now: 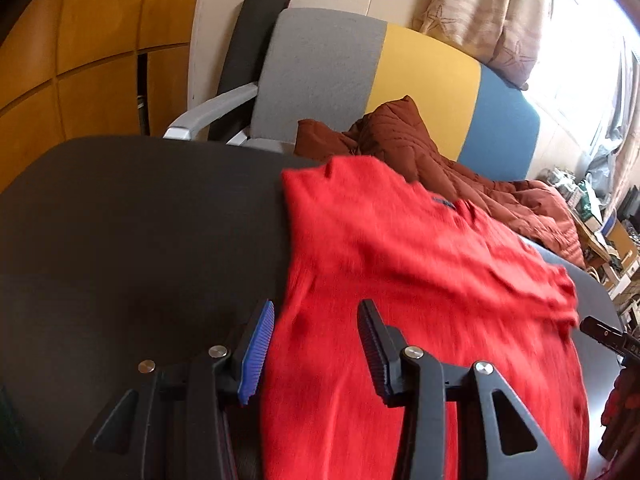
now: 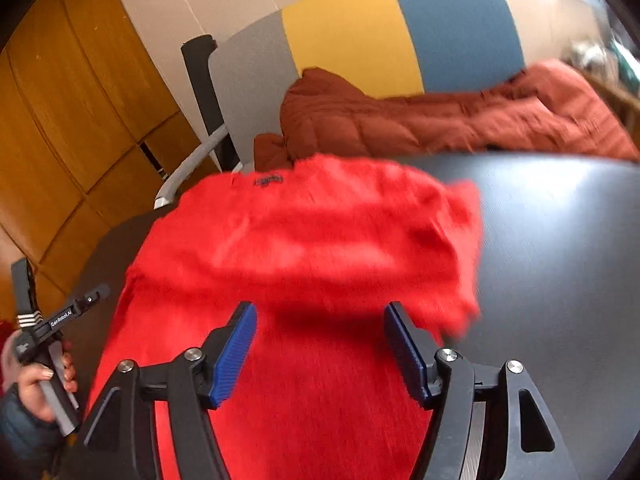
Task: Fold clothes
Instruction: 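Grasp the red sweater hem with both grippers and lift it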
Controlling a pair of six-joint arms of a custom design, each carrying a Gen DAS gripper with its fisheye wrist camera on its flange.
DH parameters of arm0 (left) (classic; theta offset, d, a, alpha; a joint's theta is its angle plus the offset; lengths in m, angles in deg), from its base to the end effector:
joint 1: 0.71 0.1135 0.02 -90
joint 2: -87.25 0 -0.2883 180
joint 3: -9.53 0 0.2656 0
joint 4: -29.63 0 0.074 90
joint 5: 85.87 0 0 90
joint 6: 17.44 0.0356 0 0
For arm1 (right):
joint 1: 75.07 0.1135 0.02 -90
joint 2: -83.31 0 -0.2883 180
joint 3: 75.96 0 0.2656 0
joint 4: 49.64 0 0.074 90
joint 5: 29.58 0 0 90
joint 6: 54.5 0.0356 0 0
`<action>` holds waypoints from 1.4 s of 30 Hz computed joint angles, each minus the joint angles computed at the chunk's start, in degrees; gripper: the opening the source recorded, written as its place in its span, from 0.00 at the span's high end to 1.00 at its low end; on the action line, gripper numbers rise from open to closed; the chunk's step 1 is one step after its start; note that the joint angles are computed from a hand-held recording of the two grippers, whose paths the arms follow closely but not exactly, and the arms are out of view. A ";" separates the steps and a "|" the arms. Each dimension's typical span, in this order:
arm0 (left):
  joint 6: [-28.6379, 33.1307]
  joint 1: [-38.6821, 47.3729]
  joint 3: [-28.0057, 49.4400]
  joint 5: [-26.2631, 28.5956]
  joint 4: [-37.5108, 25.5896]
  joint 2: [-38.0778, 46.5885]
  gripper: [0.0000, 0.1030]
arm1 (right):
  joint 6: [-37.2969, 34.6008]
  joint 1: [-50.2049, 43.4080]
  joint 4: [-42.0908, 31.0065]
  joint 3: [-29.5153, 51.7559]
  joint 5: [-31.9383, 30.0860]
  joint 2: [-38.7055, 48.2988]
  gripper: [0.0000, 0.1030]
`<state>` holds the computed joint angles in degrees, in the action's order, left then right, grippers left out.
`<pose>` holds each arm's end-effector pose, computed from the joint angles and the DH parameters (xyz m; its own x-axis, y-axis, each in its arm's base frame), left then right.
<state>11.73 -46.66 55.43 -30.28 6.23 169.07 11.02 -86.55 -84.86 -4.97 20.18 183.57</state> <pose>0.1861 -0.1634 0.1541 -0.6342 -0.3806 -0.6731 -0.3308 0.9203 -0.2086 0.3443 -0.0464 0.1760 -0.7549 -0.1695 -0.6335 -0.4764 0.8057 0.3521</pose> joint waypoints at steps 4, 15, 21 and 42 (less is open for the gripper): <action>-9.93 -10.26 -3.39 -2.96 -7.07 -4.32 0.57 | -11.31 -9.54 -9.97 -2.93 -2.85 -1.27 0.35; -34.68 -35.34 -5.34 -4.52 -11.32 0.71 0.57 | -43.28 -31.66 -30.79 -9.39 -6.61 -0.45 0.36; -46.16 -45.03 -1.54 -9.19 -13.26 6.94 0.57 | -58.44 -36.45 -37.54 -14.53 -5.33 -0.91 0.56; -59.06 -65.79 -5.05 -17.98 -15.30 -5.07 0.93 | -77.98 -42.13 -63.00 -12.15 1.37 3.36 0.92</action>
